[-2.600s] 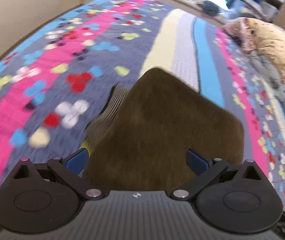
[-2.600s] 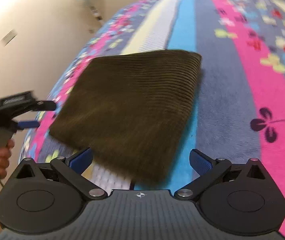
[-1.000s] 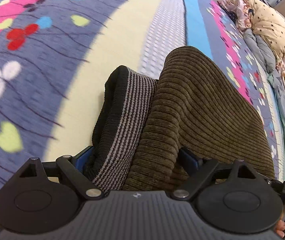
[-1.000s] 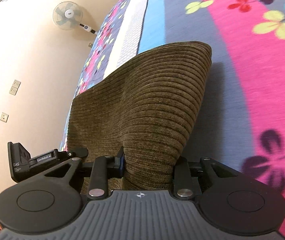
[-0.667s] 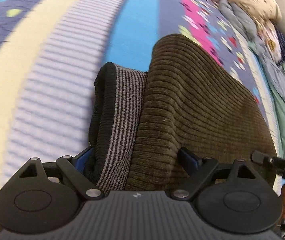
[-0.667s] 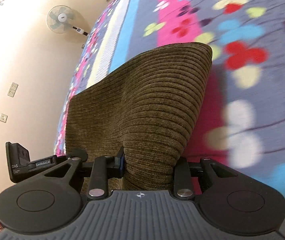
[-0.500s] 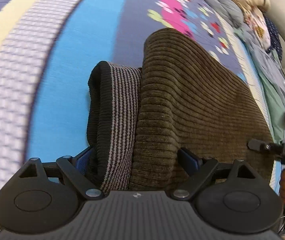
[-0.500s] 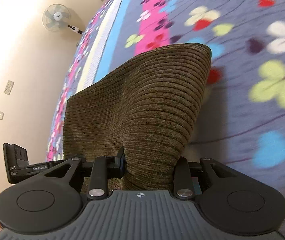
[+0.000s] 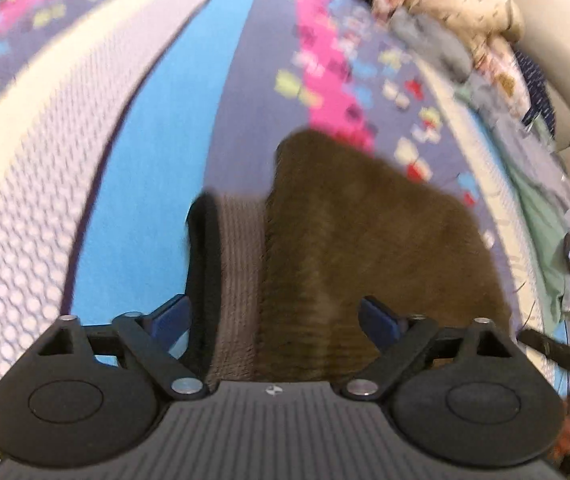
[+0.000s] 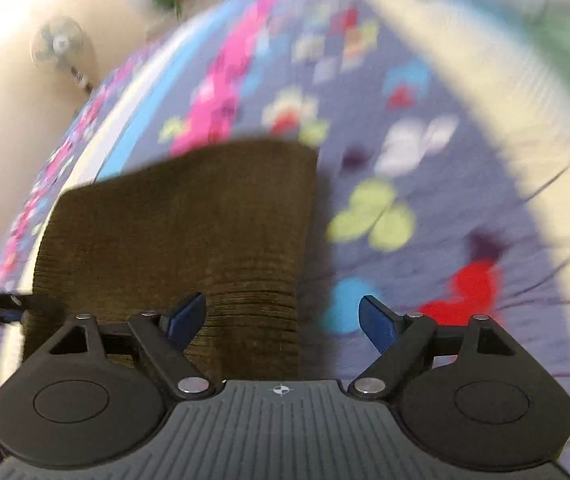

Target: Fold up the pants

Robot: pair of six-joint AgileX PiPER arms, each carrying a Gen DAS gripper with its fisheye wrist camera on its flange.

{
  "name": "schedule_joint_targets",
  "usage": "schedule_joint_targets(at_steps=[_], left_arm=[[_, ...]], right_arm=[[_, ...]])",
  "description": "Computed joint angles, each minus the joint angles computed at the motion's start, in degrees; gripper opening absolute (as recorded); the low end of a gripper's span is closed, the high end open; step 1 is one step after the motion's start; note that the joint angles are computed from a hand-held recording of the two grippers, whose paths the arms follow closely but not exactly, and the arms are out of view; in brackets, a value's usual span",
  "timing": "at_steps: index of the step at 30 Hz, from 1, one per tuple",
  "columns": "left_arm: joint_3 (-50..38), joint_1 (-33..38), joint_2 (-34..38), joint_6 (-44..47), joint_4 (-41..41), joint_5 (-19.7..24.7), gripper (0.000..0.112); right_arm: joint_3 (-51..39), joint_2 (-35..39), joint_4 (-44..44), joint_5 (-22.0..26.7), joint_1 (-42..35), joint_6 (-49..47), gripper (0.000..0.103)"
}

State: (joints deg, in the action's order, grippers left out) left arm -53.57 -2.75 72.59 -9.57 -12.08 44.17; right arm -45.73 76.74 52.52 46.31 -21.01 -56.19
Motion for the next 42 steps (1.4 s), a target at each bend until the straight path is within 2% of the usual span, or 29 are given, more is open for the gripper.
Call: schedule_joint_targets(at_steps=[2, 4, 7, 9, 10, 11, 12, 13, 15, 17, 19, 21, 23, 24, 25, 28, 31, 32, 34, 35, 37, 38, 39, 41, 42], left_arm=[[0.97, -4.94, -2.8, -4.95, 2.76, -3.24, 0.103], [1.8, -8.89, -3.23, -3.61, 0.07, -6.4, 0.103], [4.17, -14.84, -0.65, -5.94, -0.18, -10.59, 0.103], [7.33, -17.2, 1.21, -6.83, 1.55, -13.31, 0.103], [10.73, -19.18, 0.39, -8.22, 5.59, -16.99, 0.103], [13.39, -20.68, -1.2, -9.04, 8.81, -19.49, 0.103], [15.35, -22.34, -2.7, -9.94, 12.56, -20.88, 0.103], [15.91, -23.93, -3.46, -11.54, 16.26, -20.28, 0.103], [15.42, -24.82, -3.96, -10.6, 17.61, -18.11, 0.103], [13.56, -23.52, -3.7, -8.11, 14.7, -15.96, 0.103], [10.47, -21.12, -2.52, -7.17, 10.91, -14.47, 0.103], [6.62, -20.56, -0.52, -7.28, 10.23, -15.53, 0.103], [2.04, -21.94, 3.1, -13.83, 18.65, -16.6, 0.103], [0.32, -22.92, 4.23, -19.11, 24.38, -15.87, 0.103], [-1.59, -23.43, 5.87, -23.47, 28.83, -15.25, 0.103], [-3.65, -21.82, 8.29, -27.41, 31.98, -13.36, 0.103], [-2.41, -19.28, 8.14, -29.46, 33.64, -12.99, 0.103], [-2.44, -17.43, 8.19, -27.03, 31.63, -13.63, 0.103], [-3.55, -12.46, 8.7, -16.59, 22.54, -14.56, 0.103], [-5.7, -10.54, 10.13, -10.86, 18.13, -13.46, 0.103], [-12.32, -7.08, 14.28, 0.6, 11.52, -7.35, 0.103], [-15.31, -6.16, 16.64, 4.04, 9.81, -5.01, 0.103], [-18.61, -5.16, 19.17, 6.91, 7.9, -2.28, 0.103], [-25.22, -2.86, 24.17, 12.33, 2.42, 3.89, 0.099], [-27.5, -2.17, 26.04, 13.8, 0.69, 6.32, 0.092]], right_arm=[[5.46, -7.01, 2.41, -0.11, 0.11, -6.13, 0.089], [11.59, -13.03, 4.34, -3.3, 3.7, -12.85, 0.087], [18.64, -14.81, -1.14, -12.8, 14.64, -10.65, 0.08], [25.05, -17.16, 2.8, -23.4, 21.8, -11.79, 0.081], [27.12, -18.96, 6.3, -25.98, 23.29, -15.06, 0.081], [28.02, -20.01, 7.89, -26.27, 23.25, -16.04, 0.081], [27.77, -20.54, 7.2, -24.26, 21.52, -14.96, 0.081], [26.76, -20.85, 5.06, -20.91, 19.04, -14.04, 0.081], [25.05, -20.8, 2.6, -15.94, 15.66, -15.51, 0.081], [22.25, -20.84, 1.04, -10.26, 11.02, -16.19, 0.081], [19.3, -20.7, 5.91, -5.42, 4.73, -19.53, 0.084], [16.89, -18.39, 12.17, -8.37, 5.08, -21.65, 0.089], [13.07, -12.87, 15.68, -15.23, 8.95, -21.48, 0.09], [10.82, -9.82, 14.43, -18.77, 11.2, -17.96, 0.09], [8.69, -7.15, 12.52, -20.09, 12.15, -13.35, 0.09], [7.01, -4.48, 11.87, -17.08, 10.5, -7.22, 0.09], [10.22, -7.86, 10.21, -13.96, 9.92, -5.2, 0.09], [11.4, -9.17, 10.26, -12.78, 9.98, -5.12, 0.09], [12.93, -11.68, 10.64, -9.04, 9.85, -4.71, 0.09], [13.8, -13.24, 11.1, -6.93, 10.69, -4.12, 0.09], [14.93, -16.08, 11.72, -4.08, 15.01, -1.9, 0.09], [15.28, -16.92, 12.16, -4.16, 18.35, -0.79, 0.09], [15.9, -17.33, 13.48, -6.05, 23.98, -0.6, 0.09], [15.87, -17.2, 13.14, -13.0, 35.44, 1.89, 0.09], [15.55, -16.07, 13.8, -15.97, 41.17, 0.76, 0.09]])
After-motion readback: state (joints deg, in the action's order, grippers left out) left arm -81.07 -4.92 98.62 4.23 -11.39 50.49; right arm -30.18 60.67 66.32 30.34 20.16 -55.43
